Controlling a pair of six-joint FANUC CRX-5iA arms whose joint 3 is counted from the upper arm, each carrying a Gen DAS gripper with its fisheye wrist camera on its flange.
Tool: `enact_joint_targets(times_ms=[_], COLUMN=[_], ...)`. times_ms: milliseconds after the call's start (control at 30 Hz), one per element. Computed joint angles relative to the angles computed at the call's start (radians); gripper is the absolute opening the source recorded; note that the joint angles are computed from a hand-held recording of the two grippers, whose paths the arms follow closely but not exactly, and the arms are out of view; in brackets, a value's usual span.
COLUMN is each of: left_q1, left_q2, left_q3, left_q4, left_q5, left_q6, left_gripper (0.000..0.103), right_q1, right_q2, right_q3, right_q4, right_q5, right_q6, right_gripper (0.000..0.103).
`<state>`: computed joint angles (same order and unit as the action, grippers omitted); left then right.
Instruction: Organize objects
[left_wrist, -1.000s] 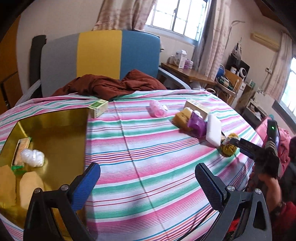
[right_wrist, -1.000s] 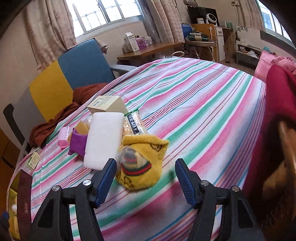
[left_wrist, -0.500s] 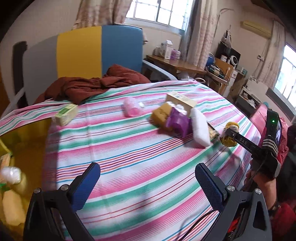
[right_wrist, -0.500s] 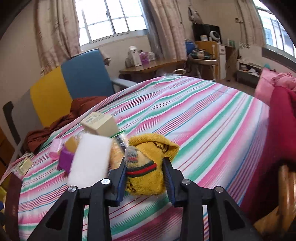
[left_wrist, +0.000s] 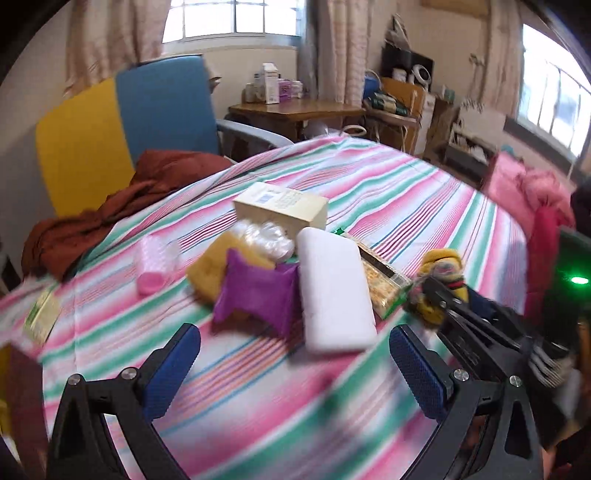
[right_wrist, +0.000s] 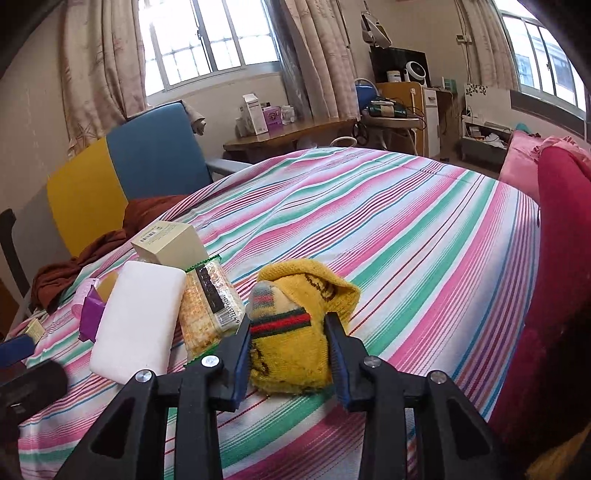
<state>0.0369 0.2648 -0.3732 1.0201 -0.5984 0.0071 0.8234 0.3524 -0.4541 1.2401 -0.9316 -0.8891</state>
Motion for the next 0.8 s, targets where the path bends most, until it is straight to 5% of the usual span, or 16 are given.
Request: enact_joint_targets(times_ms=[233, 400, 567, 733, 800], left_q1=[-0.044, -0.020, 0.031, 0.067, 0.074], left_q2=[0.078, 0.132, 0.156, 0.138, 0.123], left_q3=[0.059, 0.113, 0.133, 0.099, 0.084], left_q4=[-0.024, -0.138, -0.097, -0.060, -0.049], left_q5=[0.018, -0.011, -0.062, -0.101, -0.116], left_q6=[-0.019, 0.074, 0.135, 0.099, 0.090], left_gripper=[0.092, 0.051, 0.028, 0.026, 0.033], right_q1=[0.000, -0.001, 0.001, 0.004, 0.006], right_q2=[-0.001, -0.003, -0.003, -0.002, -0.001], right_q3=[-0.010, -0.017, -0.019, -0.015, -0.014], right_q4=[0.015, 0.029, 0.029, 0.021, 0.018], right_q5=[0.001, 0.003, -0.002, -0.007, -0.010], right_q6=[-0.019, -0.033, -0.032, -0.023, -0.021], right_gripper=[0.037, 0.037, 0.037, 0.037, 0.037])
